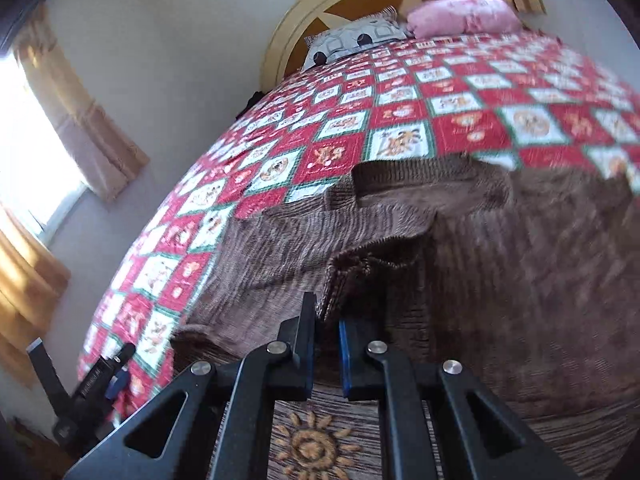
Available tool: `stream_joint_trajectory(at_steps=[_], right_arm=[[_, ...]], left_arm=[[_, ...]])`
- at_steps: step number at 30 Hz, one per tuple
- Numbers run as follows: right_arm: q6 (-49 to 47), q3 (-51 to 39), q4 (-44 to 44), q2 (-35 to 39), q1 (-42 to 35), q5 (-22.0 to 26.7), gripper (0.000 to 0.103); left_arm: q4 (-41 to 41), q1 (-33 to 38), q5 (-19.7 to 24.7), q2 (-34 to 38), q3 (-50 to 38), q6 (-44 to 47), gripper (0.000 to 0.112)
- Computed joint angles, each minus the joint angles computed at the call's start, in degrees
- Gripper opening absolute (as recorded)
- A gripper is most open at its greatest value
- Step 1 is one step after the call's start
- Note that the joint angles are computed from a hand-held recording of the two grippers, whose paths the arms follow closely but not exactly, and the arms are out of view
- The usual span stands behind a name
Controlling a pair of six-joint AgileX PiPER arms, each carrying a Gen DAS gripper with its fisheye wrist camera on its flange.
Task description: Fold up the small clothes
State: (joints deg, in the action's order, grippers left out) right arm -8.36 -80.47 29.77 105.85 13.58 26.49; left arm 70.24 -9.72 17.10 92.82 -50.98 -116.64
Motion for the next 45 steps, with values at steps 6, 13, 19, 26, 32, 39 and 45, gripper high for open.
stream_joint_trajectory(at_steps=[6,13,19,26,32,39,45], right_arm=[[-7.1,4.7,6.2,1.1,-3.2,4.9,0.01],[-7.3,12.3,5.5,-5.8,-4.6,2.4,0.01],[5.0,3.0,-10.9,-4.0,-2.6,-0.8,0.01],[7.0,-4.6,-17.4,7.1,1.6,1.4,0.01],[2.3,1.0,-10.4,0.6,-0.9,1.6,0.01],[-29.8,23.1,24.6,-24.7,-13.5,-0.6,0.01],[-45.1,36.4,52.0,-39.7,-44.7,33.6,0.01]], left_arm=[[-0.1,-0.2,0.2,0.0,-0.1,0.0,0.082],[-0.7,-0.3,0.4,0.0,-0.2,0.6,0.082],[-1.4,-0.3,0.7,0.1,-0.2,1.7,0.083],[-2.5,-0.5,0.7,0.2,-0.5,3.5,0.088],[-3.0,-0.3,-0.2,0.3,-0.7,4.2,0.092],[-6.5,-0.4,-0.9,-0.3,-0.7,9.3,0.095],[-27.9,-3.3,2.7,-4.3,0.2,37.3,0.095]])
